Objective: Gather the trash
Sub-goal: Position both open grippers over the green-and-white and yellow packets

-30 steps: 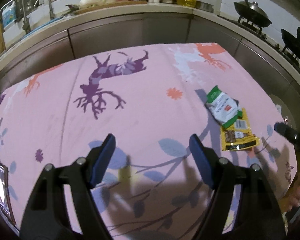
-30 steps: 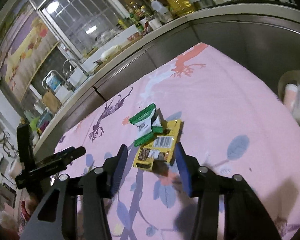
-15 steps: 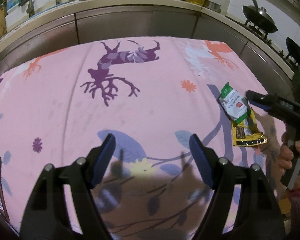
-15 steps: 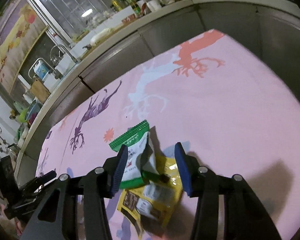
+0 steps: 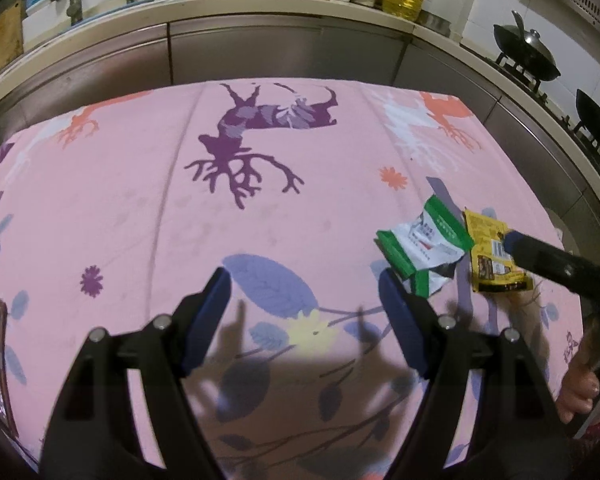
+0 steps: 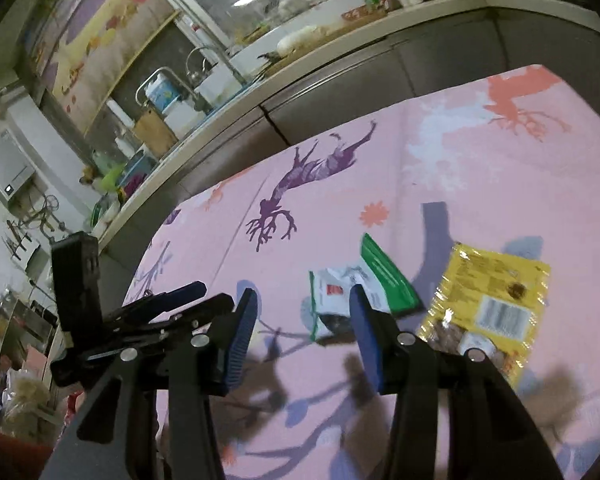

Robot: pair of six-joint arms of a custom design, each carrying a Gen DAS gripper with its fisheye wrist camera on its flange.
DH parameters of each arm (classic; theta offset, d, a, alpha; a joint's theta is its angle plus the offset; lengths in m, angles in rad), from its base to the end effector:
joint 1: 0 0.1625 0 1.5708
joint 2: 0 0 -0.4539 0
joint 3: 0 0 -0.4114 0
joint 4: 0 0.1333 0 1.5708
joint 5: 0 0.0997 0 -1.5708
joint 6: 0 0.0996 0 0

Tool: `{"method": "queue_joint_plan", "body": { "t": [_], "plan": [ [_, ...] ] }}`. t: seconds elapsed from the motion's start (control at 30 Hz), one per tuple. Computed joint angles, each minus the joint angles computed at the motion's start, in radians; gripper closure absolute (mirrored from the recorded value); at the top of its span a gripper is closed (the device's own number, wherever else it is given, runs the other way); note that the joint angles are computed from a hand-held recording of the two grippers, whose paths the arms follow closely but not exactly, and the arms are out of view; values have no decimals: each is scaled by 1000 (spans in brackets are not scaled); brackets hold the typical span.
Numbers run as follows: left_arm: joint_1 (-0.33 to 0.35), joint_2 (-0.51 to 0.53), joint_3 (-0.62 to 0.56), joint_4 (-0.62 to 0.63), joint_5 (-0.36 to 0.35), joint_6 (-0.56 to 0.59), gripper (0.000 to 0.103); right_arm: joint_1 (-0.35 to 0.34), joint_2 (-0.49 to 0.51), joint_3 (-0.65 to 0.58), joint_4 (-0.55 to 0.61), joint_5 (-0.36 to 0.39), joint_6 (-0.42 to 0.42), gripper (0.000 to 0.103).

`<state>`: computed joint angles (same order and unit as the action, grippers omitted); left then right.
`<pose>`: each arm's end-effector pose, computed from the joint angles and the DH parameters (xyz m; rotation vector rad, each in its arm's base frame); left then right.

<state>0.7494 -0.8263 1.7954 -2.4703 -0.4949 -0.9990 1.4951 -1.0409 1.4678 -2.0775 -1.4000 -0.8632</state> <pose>-0.3155 -0.5954 0.1030 -0.1521 2.2316 -1.0058 0.0960 -0.7204 0.2939 -1.1671 2.7823 -0.2243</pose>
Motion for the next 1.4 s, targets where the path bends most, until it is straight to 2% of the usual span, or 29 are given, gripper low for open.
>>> {"method": "queue_joint_plan", "body": {
  "t": [0.23,0.53,1.0,1.4],
  "plan": [
    [-3,-3,12,-13,-8,-3,30,-56,-55,30,10,39,43,57],
    [-14,1,9,4,-6,-13,30,-92,-71,19,9,78,98,57],
    [-18,5,5,10,-13,-23,30,-118,-57,-5,-12,88,153,57],
    [-23,3,8,3,-16,-19,30,-125,-62,-5,-18,93,157,57]
  ]
}}
